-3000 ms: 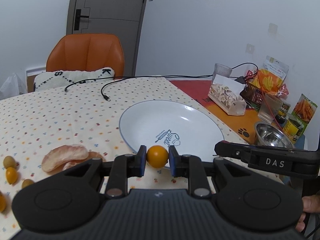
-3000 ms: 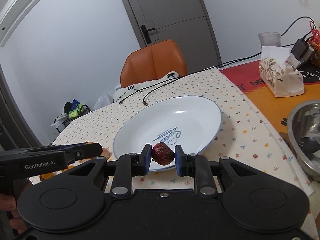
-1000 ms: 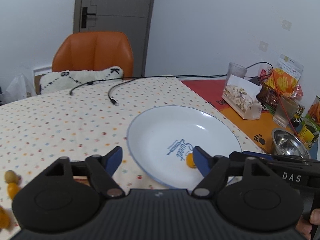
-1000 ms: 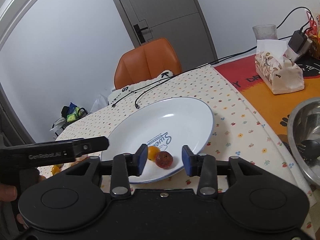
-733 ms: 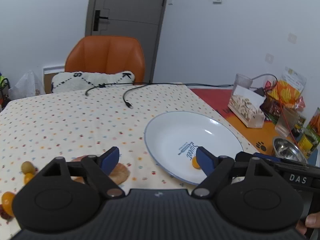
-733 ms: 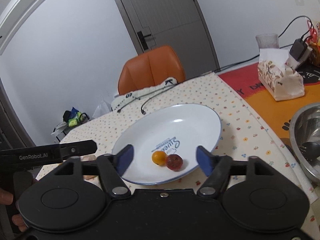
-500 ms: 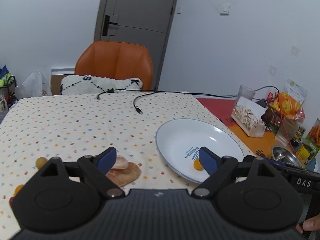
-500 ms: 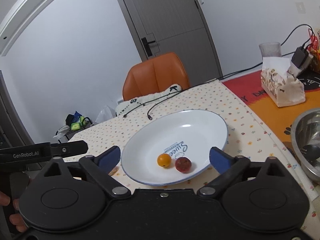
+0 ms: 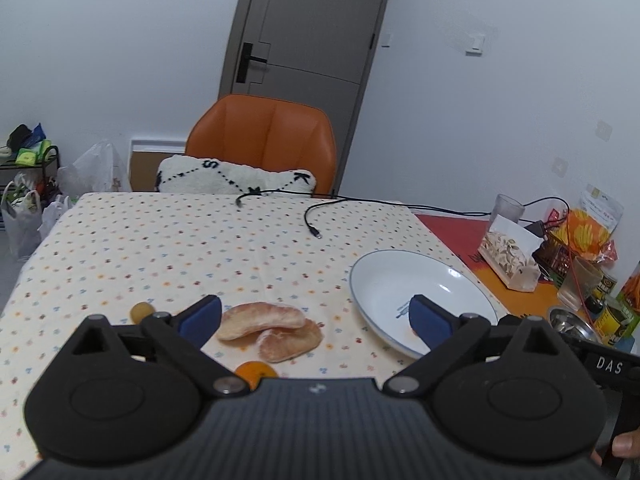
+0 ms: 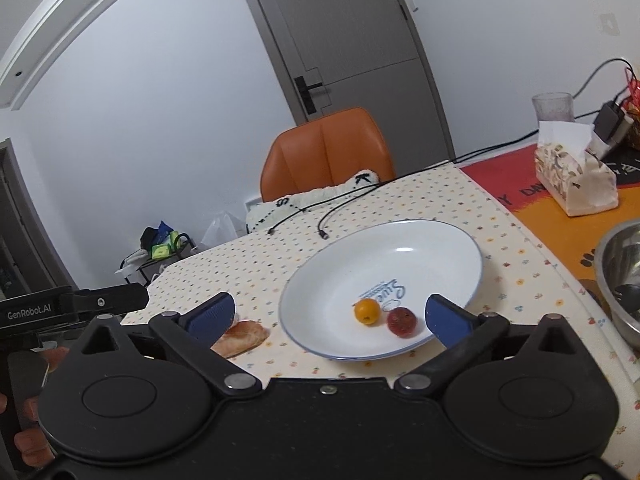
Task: Organize fruits
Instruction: 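Move both open tools back toward the remaining fruits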
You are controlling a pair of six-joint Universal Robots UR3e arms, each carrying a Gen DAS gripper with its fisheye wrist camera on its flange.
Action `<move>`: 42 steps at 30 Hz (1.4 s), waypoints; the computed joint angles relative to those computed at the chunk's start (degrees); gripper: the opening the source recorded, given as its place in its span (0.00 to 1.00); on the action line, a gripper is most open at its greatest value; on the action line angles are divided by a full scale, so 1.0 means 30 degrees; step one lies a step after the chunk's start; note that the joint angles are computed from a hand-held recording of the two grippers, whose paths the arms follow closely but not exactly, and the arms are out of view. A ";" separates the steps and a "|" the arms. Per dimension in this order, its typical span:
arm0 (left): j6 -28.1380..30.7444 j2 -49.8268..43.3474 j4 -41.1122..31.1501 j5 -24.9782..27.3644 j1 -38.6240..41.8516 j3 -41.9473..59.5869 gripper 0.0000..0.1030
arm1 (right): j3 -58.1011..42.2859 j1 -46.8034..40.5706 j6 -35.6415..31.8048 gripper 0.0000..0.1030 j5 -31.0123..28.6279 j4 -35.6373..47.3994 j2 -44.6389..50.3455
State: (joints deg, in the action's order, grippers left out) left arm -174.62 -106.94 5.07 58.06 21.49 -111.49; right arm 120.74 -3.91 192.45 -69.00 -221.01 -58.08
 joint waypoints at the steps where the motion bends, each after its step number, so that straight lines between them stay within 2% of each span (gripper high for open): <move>1: 0.0028 0.0213 -0.0044 -0.0108 0.0203 -0.0229 0.96 | -0.0053 0.0182 -0.0022 1.00 -0.0112 0.0024 -0.0032; 6: 0.0167 0.1109 0.0197 -0.0767 0.1227 -0.1432 1.00 | -0.0399 0.1018 -0.0069 1.00 -0.0617 0.0257 -0.0133; 17: 0.1189 0.2764 0.0858 -0.2293 0.3593 -0.3725 1.00 | -0.1274 0.2800 0.0027 1.00 -0.2184 0.1275 -0.0364; 21: 0.1592 0.3263 0.0562 -0.2843 0.4463 -0.4267 1.00 | -0.1466 0.3051 -0.0076 1.00 -0.1960 0.1324 -0.0288; 33: 0.3027 0.4386 -0.0436 -0.4331 0.7076 -0.5603 1.00 | -0.2662 0.4833 -0.0306 1.00 -0.3217 0.2479 0.0002; 42: 0.3733 0.4555 -0.0151 -0.4468 0.8417 -0.6489 1.00 | -0.3424 0.5544 -0.0639 1.00 -0.3002 0.3584 0.0153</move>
